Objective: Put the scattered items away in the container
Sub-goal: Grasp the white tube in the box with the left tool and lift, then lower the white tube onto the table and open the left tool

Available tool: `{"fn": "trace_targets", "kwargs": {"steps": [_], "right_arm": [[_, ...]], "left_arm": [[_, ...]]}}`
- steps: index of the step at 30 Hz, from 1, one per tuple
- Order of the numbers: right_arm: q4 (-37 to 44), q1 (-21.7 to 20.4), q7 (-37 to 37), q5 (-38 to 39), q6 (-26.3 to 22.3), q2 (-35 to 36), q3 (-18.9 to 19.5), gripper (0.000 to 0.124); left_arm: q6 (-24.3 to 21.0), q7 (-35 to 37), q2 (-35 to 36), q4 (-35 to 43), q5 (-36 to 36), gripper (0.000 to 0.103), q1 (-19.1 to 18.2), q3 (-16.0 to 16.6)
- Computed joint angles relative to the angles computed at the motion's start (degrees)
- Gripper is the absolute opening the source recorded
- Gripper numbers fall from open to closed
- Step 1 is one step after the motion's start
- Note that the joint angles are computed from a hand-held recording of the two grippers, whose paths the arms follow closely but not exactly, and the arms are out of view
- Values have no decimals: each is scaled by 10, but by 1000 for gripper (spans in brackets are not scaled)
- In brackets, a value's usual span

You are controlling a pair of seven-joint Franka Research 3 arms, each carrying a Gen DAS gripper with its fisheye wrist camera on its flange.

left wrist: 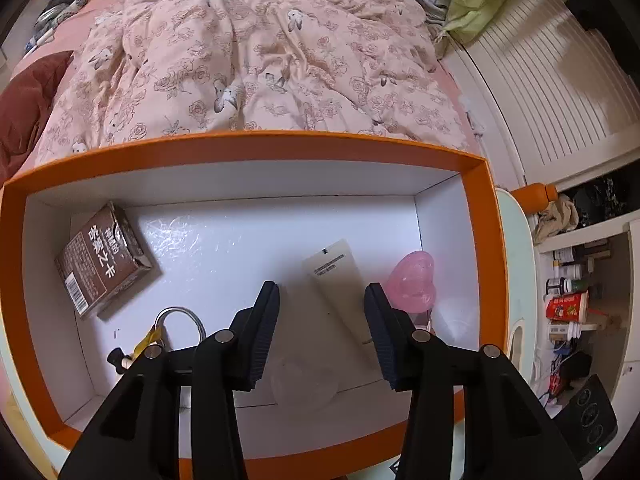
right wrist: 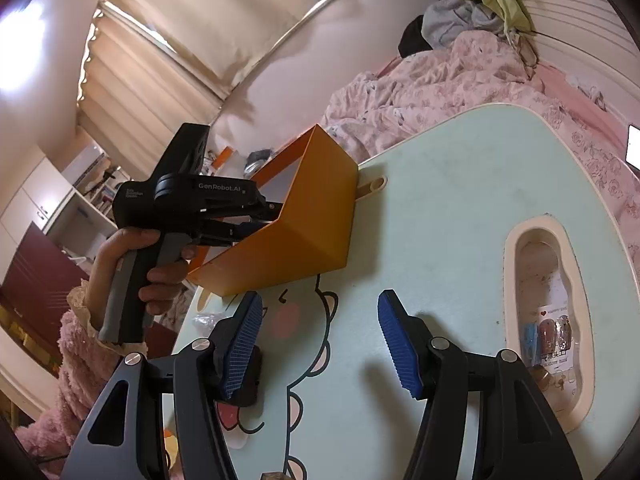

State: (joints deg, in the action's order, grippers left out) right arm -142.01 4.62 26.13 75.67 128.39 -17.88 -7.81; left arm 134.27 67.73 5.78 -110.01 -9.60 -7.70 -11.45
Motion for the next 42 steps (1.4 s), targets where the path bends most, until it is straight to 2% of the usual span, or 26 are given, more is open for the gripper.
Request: {"fn": "trace_targets", "kwargs": {"steps": [3, 7, 8, 9, 10, 11, 15, 20, 24, 28, 32, 36, 40, 41, 42], "right_arm": [[1, 0, 2, -1, -1, 0, 0, 60], [0, -1, 8, -1, 2, 0, 0, 61], [0, -1, 8, 2, -1, 0, -1, 61], [1, -2, 9, 3, -4, 1, -3, 62], [1, -3, 9, 3, -6, 1, -3, 62], [1, -3, 10, 4, -8, 2, -4, 62], [2, -5, 12, 1, -7, 2, -1, 63], [1, -4, 11, 1, -3, 1, 0, 63], [2, -3, 14, 0, -2, 1, 0, 63], [0, -2, 14, -1, 3, -1, 2, 63], [-1, 1, 13, -2, 8, -1, 4, 63], [-2, 3, 15, -1, 18, -1, 6, 63], [3, 4, 18, -6, 20, 5, 5, 63], [4, 4, 19, -7, 21, 5, 5, 63], [3, 4, 17, -6, 22, 5, 5, 63]], "left_arm": [[-9, 11, 10, 13, 6, 47, -9, -8], [-15, -19, 16, 24, 104, 46, -35, -11], [-23, -12, 17, 25, 102, 44, -34, -12], [-20, -6, 13, 20, 102, 36, -32, -11], [-23, -4, 11, 18, 109, 24, -32, -10], [-22, 2, 5, 10, 110, 21, -30, -8], [-1, 4, -9, -11, 98, 21, -19, -1], [48, 40, -48, -48, 27, 21, -2, 5], [84, 88, -124, -99, -24, 21, -9, 15], [135, 151, -232, -180, -90, 21, -50, 39], [133, 170, -308, -255, -118, 21, -97, 62], [156, 170, -335, -327, -132, 21, -122, 77], [187, 171, -321, -358, -147, 21, -135, 93], [207, 168, -318, -366, -148, 22, -134, 92], [228, 167, -318, -375, -154, 30, -138, 95]]}}
